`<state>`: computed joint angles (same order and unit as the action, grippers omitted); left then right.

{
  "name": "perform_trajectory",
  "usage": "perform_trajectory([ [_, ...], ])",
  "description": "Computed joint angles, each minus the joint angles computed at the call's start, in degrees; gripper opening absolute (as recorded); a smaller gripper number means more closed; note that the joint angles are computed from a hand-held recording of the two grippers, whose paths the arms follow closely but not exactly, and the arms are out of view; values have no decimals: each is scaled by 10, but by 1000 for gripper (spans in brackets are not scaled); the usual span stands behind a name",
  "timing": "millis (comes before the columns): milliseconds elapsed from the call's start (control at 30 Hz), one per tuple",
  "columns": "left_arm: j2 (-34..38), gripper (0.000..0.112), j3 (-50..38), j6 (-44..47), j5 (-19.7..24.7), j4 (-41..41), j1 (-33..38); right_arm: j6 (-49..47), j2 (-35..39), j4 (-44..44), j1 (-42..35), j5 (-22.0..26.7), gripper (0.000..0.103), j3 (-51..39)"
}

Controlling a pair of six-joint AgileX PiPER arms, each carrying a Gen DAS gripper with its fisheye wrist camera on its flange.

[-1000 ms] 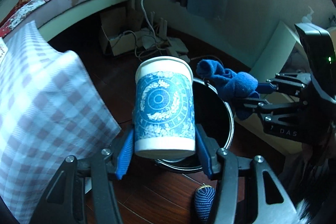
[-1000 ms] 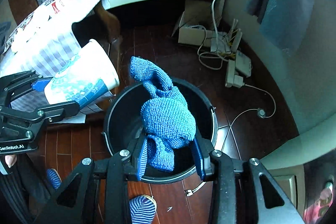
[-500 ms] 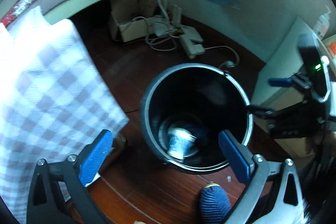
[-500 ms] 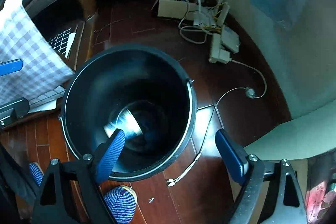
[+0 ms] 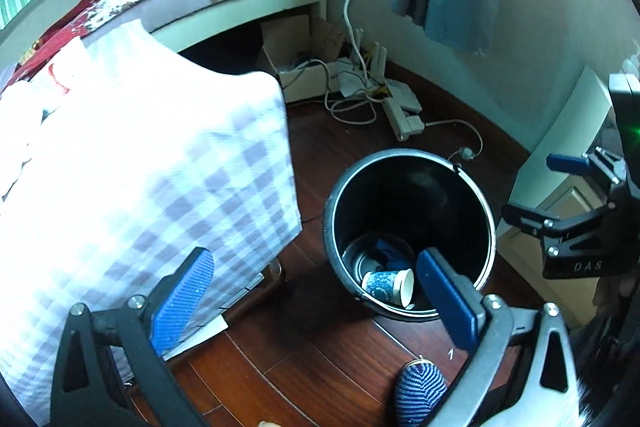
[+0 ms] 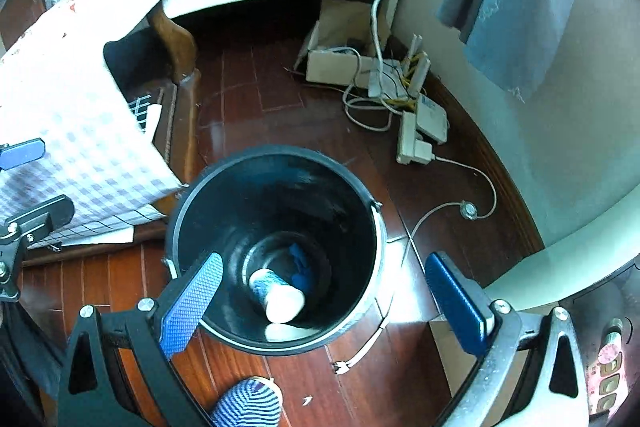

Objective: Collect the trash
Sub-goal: 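Open both grippers to drop the cup and sock into the bin, then grasp the yellow cloth with the left gripper while the right gripper grasps the white tissue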

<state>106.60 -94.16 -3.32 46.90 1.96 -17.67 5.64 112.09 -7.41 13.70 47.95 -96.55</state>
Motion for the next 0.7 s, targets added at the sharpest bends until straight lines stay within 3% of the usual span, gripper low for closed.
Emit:
perform_trajectory([
  [433, -79, 102, 59, -29, -23, 26, 44, 35, -31, -12, 62, 3, 102, -19],
  [700, -131, 102, 100, -49, -39, 42, 93, 35, -7, -10, 108, 24, 102, -95],
])
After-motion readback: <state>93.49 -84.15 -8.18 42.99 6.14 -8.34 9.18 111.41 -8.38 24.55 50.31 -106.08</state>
